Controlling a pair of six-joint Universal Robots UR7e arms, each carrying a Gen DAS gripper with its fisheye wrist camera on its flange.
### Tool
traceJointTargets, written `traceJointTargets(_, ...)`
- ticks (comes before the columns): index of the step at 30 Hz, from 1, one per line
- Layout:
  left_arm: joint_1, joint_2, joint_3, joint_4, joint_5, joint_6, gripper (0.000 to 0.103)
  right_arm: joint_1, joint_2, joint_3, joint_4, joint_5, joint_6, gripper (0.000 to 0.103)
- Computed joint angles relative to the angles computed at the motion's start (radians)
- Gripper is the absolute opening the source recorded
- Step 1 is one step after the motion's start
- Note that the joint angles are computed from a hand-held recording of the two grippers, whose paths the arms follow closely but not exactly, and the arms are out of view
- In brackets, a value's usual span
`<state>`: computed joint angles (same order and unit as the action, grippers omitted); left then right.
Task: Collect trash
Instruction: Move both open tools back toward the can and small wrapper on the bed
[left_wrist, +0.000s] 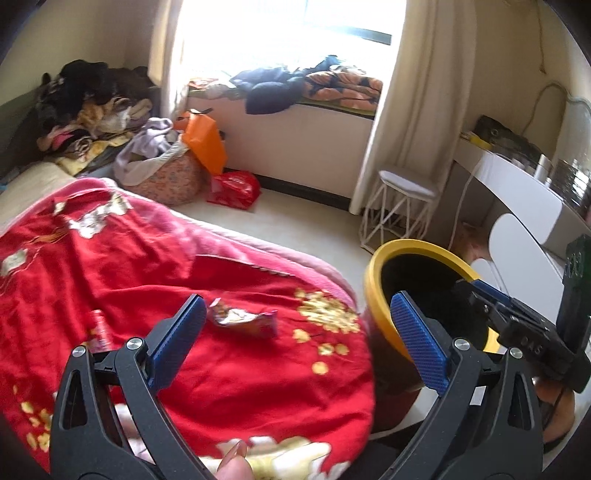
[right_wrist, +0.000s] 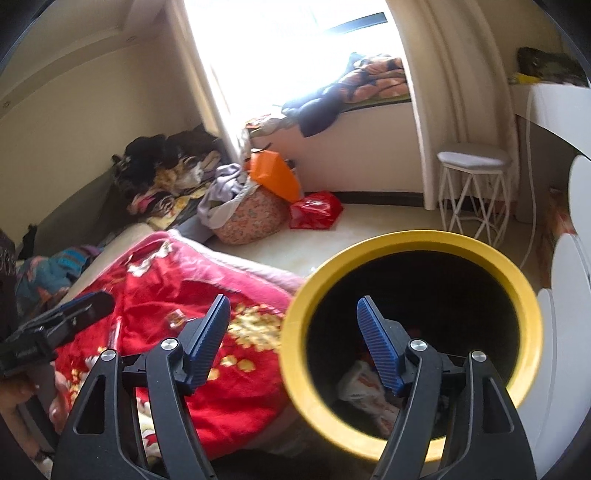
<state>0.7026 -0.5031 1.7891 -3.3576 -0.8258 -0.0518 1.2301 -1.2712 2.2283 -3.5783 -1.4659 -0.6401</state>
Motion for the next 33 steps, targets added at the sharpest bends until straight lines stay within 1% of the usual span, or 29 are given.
traceJointTargets(10, 0.029, -0.058, 0.073, -0.054, 0.071, -0.024, 0.092, 0.076, 0.063, -0.017, 0.052, -0.027, -0.046, 0.069)
traceJointTargets(14, 0.047, -0.082, 0.098, -0.049, 0.103, -0.042, 0.092, 0.108, 0.101, -0.040, 0.078, -0.050, -0.067, 0.069)
traceJointTargets(19, 0.082, -0.114, 0.127, -0.021, 0.133, -0.095, 0.092, 0.142, 0.157, -0.086, 0.125, -0.093, -0.094, 0.069)
traceJointTargets(23, 0.111, -0.130, 0.137, 0.017, 0.143, -0.146, 0.092, 0.159, 0.205, -0.140, 0.178, -0.122, -0.071, 0.069)
traceJointTargets(29, 0.157, -0.149, 0.150, 0.050, 0.123, -0.209, 0.092, 0.171, 0.269, -0.211, 0.245, -0.151, -0.030, 0.068)
traceJointTargets(33, 0.179, -0.155, 0.151, 0.056, 0.105, -0.233, 0.092, 0.176, 0.309, -0.266, 0.294, -0.165, 0.011, 0.065)
